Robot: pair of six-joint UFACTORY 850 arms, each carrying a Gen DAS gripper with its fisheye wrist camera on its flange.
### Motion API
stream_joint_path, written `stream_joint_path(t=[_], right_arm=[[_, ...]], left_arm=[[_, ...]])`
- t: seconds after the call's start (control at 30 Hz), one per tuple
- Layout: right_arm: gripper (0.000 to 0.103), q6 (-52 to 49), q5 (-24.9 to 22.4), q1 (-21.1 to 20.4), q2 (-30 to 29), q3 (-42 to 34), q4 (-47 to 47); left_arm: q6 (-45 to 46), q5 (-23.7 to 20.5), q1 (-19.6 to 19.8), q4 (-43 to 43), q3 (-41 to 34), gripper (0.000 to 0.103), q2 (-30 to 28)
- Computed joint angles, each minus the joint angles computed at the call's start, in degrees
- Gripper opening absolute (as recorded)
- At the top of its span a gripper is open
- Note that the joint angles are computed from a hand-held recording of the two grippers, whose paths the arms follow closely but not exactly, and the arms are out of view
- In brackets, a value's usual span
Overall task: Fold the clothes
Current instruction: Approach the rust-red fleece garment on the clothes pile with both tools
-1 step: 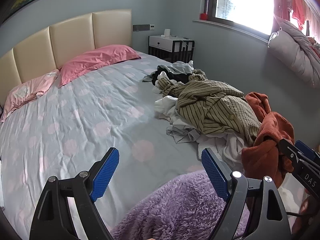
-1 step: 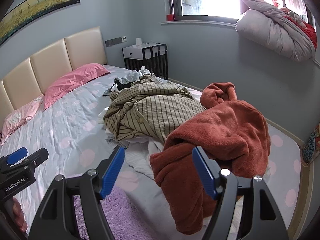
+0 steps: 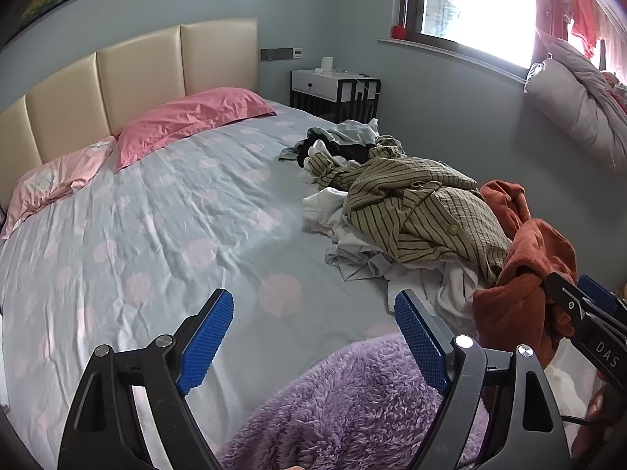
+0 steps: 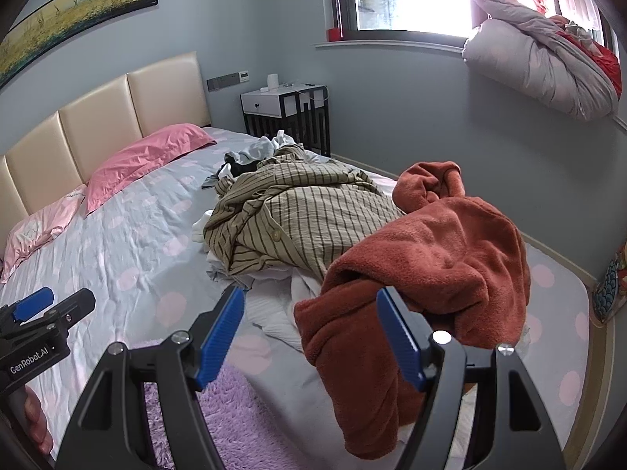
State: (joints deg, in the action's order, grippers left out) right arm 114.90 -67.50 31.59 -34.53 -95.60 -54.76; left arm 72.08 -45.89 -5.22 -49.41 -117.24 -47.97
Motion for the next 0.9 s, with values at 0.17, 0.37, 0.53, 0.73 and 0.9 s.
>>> stream_joint_path(t=[0.17, 0.37, 0.53, 0.73, 0.9], right_arm=[[0.07, 0.7, -0.99, 0.2, 0.07, 0.17, -0.54], [0.07, 1.72, 1.32, -0.11, 1.17, 1.91, -0.3], [0.07, 1.24, 1.65, -0.06, 0.86, 1.5, -0.66], [0.07, 1.06, 1.61, 0.17, 0.53, 0.99, -0.55], [0.07, 1.2, 1.99, 0.17, 0.63, 1.17, -0.66]], left_arm=[[-0.01, -0.36, -0.15, 1.03, -0.31, 0.086, -0.12], [-0.33, 0.3, -0.57, 1.34, 0.71, 0.086, 0.48], [-0.71, -0.04, -0.45, 1.5, 0.4, 0.086, 0.29], [-0.91, -0.46, -0.25, 1.44, 0.02, 0.086, 0.15], [-1.24, -0.73, -0.15, 1.61, -0.41, 0.086, -0.08]])
